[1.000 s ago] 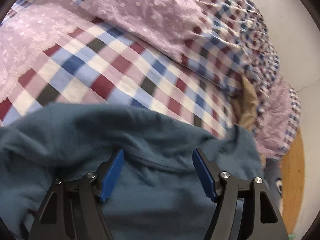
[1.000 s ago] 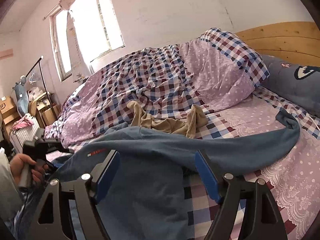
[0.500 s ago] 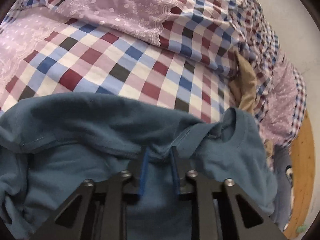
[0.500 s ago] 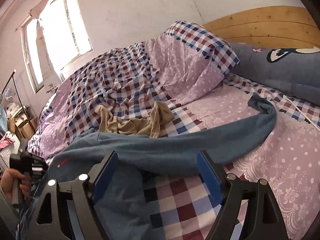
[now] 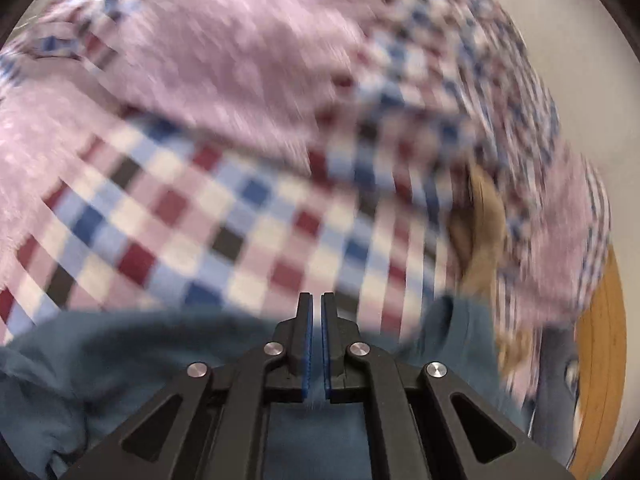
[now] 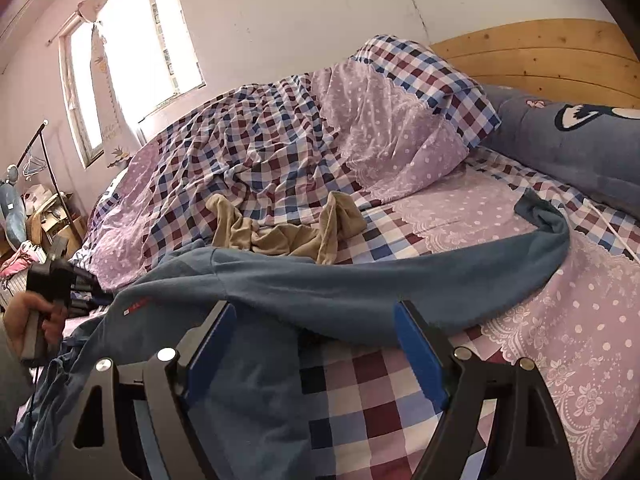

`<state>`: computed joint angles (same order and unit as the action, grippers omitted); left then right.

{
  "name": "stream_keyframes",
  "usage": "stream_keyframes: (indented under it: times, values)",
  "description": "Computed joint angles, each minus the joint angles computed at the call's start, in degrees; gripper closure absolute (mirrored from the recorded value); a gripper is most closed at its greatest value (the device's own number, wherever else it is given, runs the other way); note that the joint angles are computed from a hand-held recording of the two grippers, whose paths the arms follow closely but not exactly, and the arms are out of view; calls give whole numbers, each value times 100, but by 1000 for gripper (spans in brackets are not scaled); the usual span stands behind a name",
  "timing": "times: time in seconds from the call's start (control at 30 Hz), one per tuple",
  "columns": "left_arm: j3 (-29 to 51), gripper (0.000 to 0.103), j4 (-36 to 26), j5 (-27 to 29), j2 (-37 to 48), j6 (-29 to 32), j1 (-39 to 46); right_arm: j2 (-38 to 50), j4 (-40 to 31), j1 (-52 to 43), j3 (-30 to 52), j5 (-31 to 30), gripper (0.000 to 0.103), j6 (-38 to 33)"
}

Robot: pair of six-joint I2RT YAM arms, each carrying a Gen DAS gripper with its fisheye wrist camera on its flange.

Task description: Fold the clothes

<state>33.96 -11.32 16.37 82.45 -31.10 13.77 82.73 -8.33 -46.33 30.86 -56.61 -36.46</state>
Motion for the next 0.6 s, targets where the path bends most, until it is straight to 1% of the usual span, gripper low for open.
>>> stream_keyframes:
  times: [0.07, 0.1, 0.13, 0.2, 0.27, 0.3, 0.4, 0.57, 0.6]
  values:
    - [-329, 95, -1, 102, -364, 96, -160, -1, -63, -38, 23, -37, 19, -67]
    - [-467, 90, 23, 132, -529, 79, -257, -16, -74, -46, 24, -52, 19, -72]
    - [-584, 89, 22, 148, -684, 54, -351, -25, -104, -46, 31, -60, 19, -94]
    - [-746, 89, -74, 117, -899, 8, -626, -47, -121, -43, 20, -67, 19, -136]
    - [-773, 89, -355, -129, -922, 4, -1098, -60, -133, -32, 5, -57, 19, -180]
    - [-760, 89, -481, -348, -866, 57, -1405, -60, -128, -25, -5, -43, 19, -189]
    - [-762, 89, -789, -1344, -933, 141, -2315, -39, -132, 1, -6, -3, 19, -198]
    - [-849, 89, -923, -2176, -1356, 149, -2706, -36, -123, 17, -19, 28, 19, -195]
    - [-838, 89, -934, -2493, -1438, 218, -2773, -41, -123, 21, -20, 32, 19, -192]
